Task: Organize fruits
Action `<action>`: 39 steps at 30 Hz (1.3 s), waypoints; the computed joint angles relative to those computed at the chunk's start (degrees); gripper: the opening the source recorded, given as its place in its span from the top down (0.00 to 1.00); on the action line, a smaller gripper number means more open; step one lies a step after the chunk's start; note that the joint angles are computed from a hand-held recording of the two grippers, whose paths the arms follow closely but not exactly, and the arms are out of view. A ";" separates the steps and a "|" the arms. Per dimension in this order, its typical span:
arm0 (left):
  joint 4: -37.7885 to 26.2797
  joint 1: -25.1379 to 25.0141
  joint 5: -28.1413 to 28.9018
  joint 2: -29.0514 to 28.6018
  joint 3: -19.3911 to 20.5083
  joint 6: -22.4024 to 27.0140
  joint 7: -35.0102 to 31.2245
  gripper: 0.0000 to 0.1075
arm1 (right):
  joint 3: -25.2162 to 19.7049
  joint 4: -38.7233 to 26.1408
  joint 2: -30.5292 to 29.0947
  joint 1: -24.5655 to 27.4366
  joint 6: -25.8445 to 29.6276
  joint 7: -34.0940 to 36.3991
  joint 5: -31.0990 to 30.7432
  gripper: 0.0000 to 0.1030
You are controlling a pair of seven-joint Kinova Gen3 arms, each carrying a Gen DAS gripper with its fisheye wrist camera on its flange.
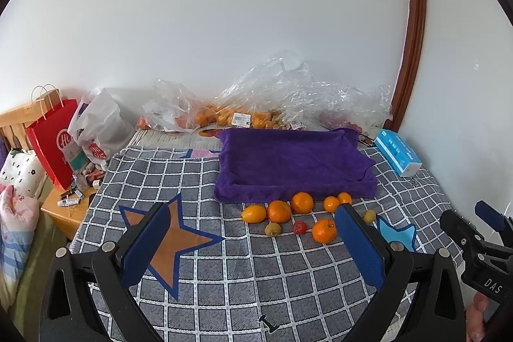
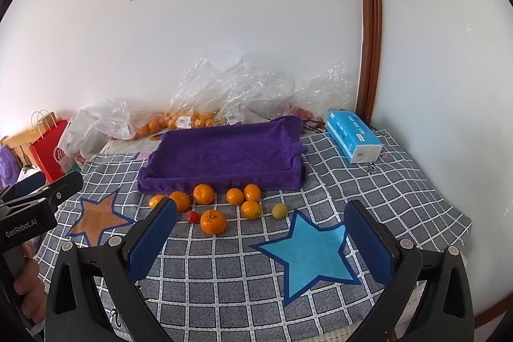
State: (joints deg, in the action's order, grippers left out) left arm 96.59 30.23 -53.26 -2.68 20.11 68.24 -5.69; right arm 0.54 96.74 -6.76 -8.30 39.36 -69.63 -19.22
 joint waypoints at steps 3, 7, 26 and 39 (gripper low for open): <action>-0.10 -0.08 0.20 0.14 -0.13 -0.11 -0.20 0.04 | -0.22 0.19 -0.14 -0.06 -0.24 -0.32 0.43 0.00; -0.18 0.09 -0.01 0.33 -0.20 -0.04 -0.27 0.04 | 0.18 0.48 -0.23 -0.22 -0.24 0.41 -0.50 0.00; 2.76 -1.39 -1.26 -1.23 -0.67 -4.01 1.97 0.04 | -0.96 0.81 1.28 -0.71 -1.87 0.29 0.11 0.00; 5.54 -6.70 4.98 0.38 -5.19 -13.64 -3.98 0.05 | -3.65 1.59 5.88 -1.46 -8.31 -3.39 6.39 0.00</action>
